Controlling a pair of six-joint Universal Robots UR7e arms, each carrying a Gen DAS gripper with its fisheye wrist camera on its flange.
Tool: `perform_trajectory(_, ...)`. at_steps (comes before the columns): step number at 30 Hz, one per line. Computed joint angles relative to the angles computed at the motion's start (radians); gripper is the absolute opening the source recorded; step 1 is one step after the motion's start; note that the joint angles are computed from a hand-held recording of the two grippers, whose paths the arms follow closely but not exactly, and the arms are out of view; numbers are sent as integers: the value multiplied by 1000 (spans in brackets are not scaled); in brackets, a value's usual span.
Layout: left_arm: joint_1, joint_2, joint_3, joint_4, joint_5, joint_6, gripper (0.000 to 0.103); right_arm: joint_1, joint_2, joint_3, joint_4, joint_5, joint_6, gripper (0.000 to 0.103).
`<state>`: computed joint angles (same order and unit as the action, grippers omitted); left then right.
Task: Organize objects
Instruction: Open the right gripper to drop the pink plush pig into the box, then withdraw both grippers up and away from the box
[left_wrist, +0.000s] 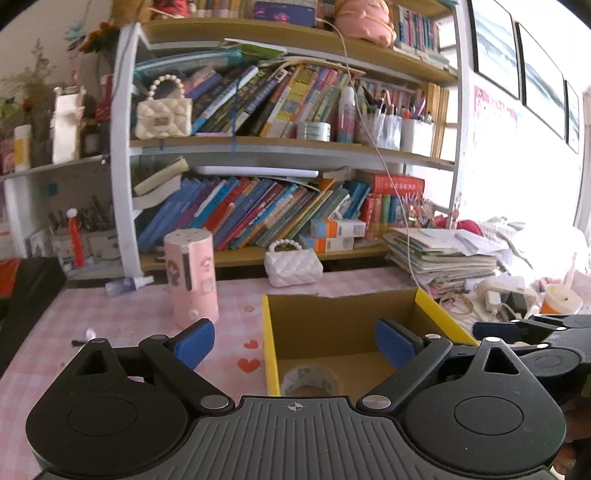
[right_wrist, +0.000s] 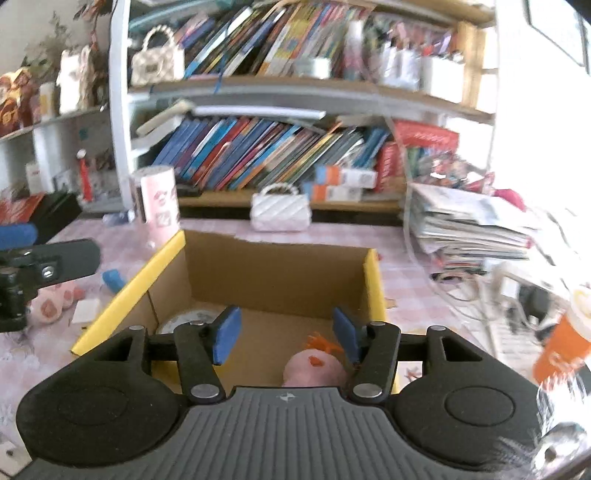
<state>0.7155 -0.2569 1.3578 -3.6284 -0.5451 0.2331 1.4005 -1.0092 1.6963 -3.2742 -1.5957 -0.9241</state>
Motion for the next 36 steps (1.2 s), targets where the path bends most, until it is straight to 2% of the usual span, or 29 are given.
perform_trajectory(7, -23, -67, 162, -15, 2, -75, 97, -3, -59, 153, -177, -40, 58, 57)
perform_trajectory(18, -60, -188, 408, 154, 79, -284, 97, 26, -90, 342, -303, -183, 82, 60)
perform_trajectory(26, -73, -278, 551, 286, 90, -456, 97, 52, -89, 424, -316, -245, 115, 64)
perform_trajectory(36, -84, -353, 664, 361, 114, -586, 97, 82, -73, 488, -322, -258, 113, 69)
